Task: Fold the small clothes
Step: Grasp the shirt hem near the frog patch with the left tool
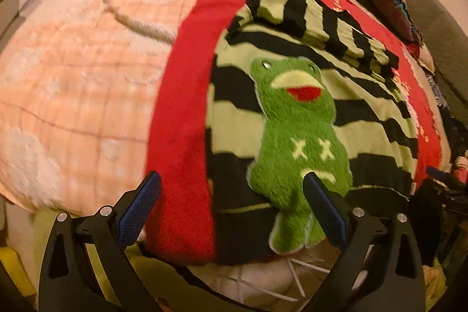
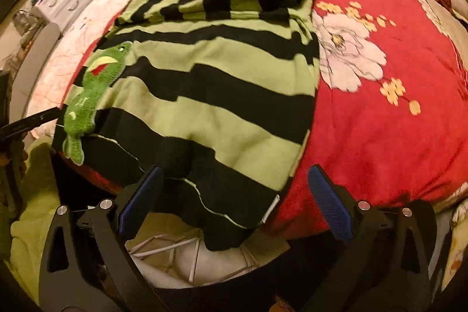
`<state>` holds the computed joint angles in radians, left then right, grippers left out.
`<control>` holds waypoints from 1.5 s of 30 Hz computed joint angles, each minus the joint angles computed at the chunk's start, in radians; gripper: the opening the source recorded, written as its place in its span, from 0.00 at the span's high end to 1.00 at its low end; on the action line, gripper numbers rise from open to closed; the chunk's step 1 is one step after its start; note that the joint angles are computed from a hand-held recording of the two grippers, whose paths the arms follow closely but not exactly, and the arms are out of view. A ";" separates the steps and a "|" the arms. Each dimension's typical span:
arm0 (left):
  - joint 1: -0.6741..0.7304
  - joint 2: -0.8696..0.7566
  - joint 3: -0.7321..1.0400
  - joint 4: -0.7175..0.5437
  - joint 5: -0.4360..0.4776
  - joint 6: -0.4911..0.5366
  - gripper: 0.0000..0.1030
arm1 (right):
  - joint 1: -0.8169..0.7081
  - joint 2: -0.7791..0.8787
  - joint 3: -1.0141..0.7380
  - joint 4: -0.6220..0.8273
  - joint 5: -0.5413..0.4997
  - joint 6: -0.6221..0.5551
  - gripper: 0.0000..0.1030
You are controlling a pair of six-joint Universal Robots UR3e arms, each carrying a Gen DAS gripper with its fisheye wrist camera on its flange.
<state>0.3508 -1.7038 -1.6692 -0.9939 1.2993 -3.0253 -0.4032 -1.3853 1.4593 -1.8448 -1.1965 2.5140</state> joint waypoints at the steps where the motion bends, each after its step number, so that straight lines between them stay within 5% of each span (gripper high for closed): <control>1: 0.000 0.001 -0.008 -0.003 -0.006 0.000 0.06 | 0.004 0.000 0.003 0.002 -0.015 0.008 0.09; 7: 0.026 -0.009 -0.042 -0.041 -0.082 0.002 0.08 | 0.047 0.035 0.005 0.010 -0.120 0.064 0.10; 9: 0.041 -0.007 -0.054 -0.043 -0.114 0.010 0.23 | 0.055 0.058 -0.006 0.031 -0.138 0.071 0.13; 10: 0.049 -0.006 -0.061 -0.045 -0.136 0.016 0.27 | 0.056 0.069 -0.012 0.049 -0.138 0.069 0.18; 12: 0.052 -0.008 -0.063 -0.048 -0.156 0.021 0.42 | 0.048 0.102 -0.045 0.115 -0.122 0.057 0.47; 13: 0.049 -0.008 -0.067 -0.041 -0.155 0.019 0.47 | 0.043 0.111 -0.055 0.137 -0.115 0.056 0.50; 15: 0.048 -0.005 -0.070 -0.031 -0.163 0.016 0.81 | 0.023 0.104 -0.054 0.157 -0.080 0.040 0.74; 16: 0.045 -0.004 -0.067 -0.026 -0.158 0.010 0.88 | 0.011 0.092 -0.049 0.165 -0.057 0.026 0.80; 17: 0.045 0.004 -0.067 -0.023 -0.149 0.010 0.88 | 0.001 0.081 -0.045 0.171 -0.038 0.016 0.90; 19: 0.053 0.027 -0.074 -0.018 -0.169 0.018 0.88 | -0.033 0.058 -0.053 0.207 0.028 -0.014 0.92; 23: 0.054 0.037 -0.003 -0.009 -0.217 0.019 0.88 | -0.101 0.038 -0.124 0.286 0.190 -0.082 0.93; 29: 0.013 -0.127 0.255 0.041 -0.259 -0.083 0.88 | -0.080 0.229 -0.461 0.266 0.289 0.000 0.92; 32: -0.013 -0.247 0.375 0.050 -0.240 -0.167 0.88 | -0.047 0.387 -0.657 0.258 0.246 0.090 0.83; 34: -0.034 -0.289 0.395 0.065 -0.188 -0.196 0.85 | -0.044 0.434 -0.696 0.230 0.221 0.112 0.66; 39: 0.046 -0.176 0.190 0.162 -0.277 -0.173 0.71 | -0.103 0.339 -0.489 0.049 0.276 0.115 0.40; 45: 0.107 -0.072 0.114 0.130 -0.214 -0.045 0.62 | -0.123 0.142 -0.191 -0.207 0.170 -0.151 0.37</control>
